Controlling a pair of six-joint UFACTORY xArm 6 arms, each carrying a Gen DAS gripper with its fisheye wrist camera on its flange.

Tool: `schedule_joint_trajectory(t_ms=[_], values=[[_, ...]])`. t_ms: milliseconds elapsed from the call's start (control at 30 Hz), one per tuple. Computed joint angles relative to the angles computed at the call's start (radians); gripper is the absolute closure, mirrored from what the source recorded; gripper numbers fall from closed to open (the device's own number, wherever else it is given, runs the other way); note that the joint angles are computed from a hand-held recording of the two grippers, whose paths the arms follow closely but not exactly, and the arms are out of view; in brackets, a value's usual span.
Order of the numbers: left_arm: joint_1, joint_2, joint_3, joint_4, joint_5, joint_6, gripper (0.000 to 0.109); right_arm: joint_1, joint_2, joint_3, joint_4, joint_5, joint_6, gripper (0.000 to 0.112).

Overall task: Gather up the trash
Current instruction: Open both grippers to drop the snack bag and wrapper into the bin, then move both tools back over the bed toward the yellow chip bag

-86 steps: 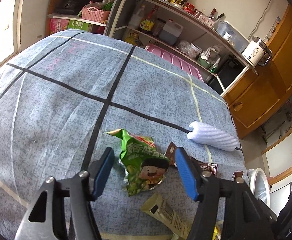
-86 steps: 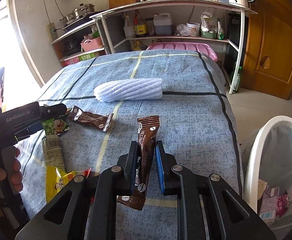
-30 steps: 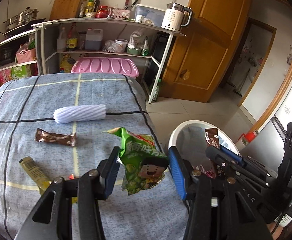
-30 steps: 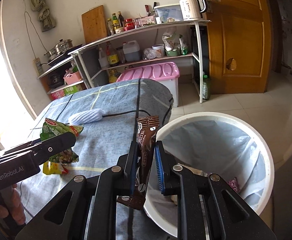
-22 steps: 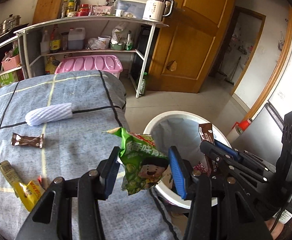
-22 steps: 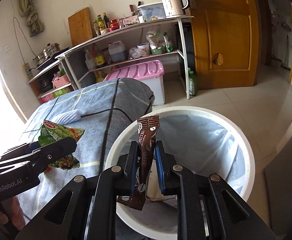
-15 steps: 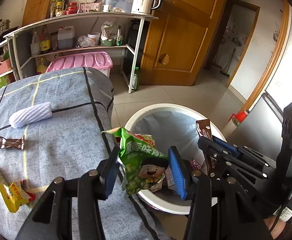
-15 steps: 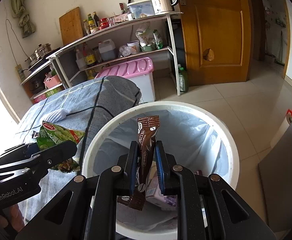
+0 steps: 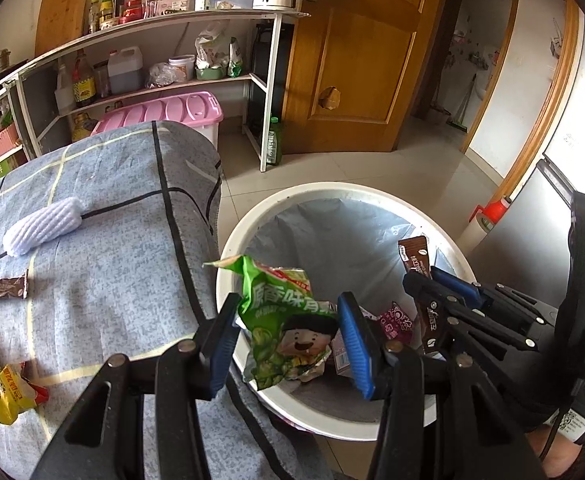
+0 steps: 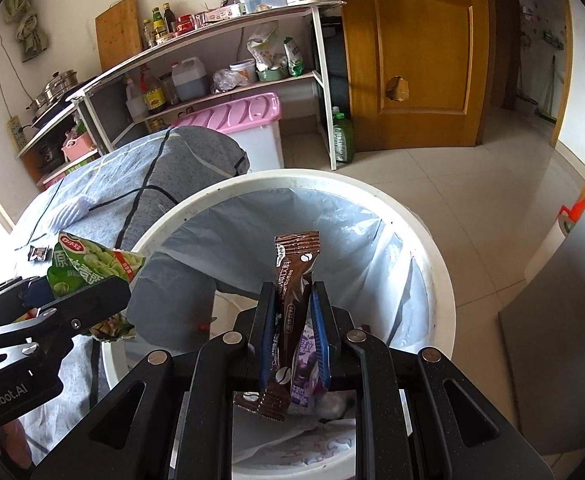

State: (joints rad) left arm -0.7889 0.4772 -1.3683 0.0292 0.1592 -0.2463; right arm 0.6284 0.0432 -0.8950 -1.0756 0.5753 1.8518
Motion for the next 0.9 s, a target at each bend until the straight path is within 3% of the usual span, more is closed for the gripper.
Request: schedule_joint_trajectory(t_ms=[100,200,300,367,633,900], values=[[-0.004,0.004,-0.007,-0.052,0.003,0.049,0.054,-0.005,0.005,0.001,0.020,-0.008,-0.010,0.093],[-0.004,-0.003,0.006,-0.080,-0.011,0.072,0.045,0.004,0.010,-0.006,0.036,0.009,-0.027,0.093],[0.006,-0.012,0.016,-0.016,-0.015,0.015,0.041,0.008,0.014,-0.011,0.046,0.012,-0.033,0.087],[0.005,-0.021,0.027,-0.054,-0.020,0.043,0.037,0.013,0.014,-0.014,0.047,0.016,-0.031,0.084],[0.036,-0.101,0.139,-0.100,-0.082,0.058,0.035,0.049,0.031,-0.061,0.044,0.038,-0.033,0.076],[0.145,-0.202,0.274,0.183,-0.120,-0.222,0.033,0.086,0.098,-0.154,0.026,0.013,-0.048,0.068]])
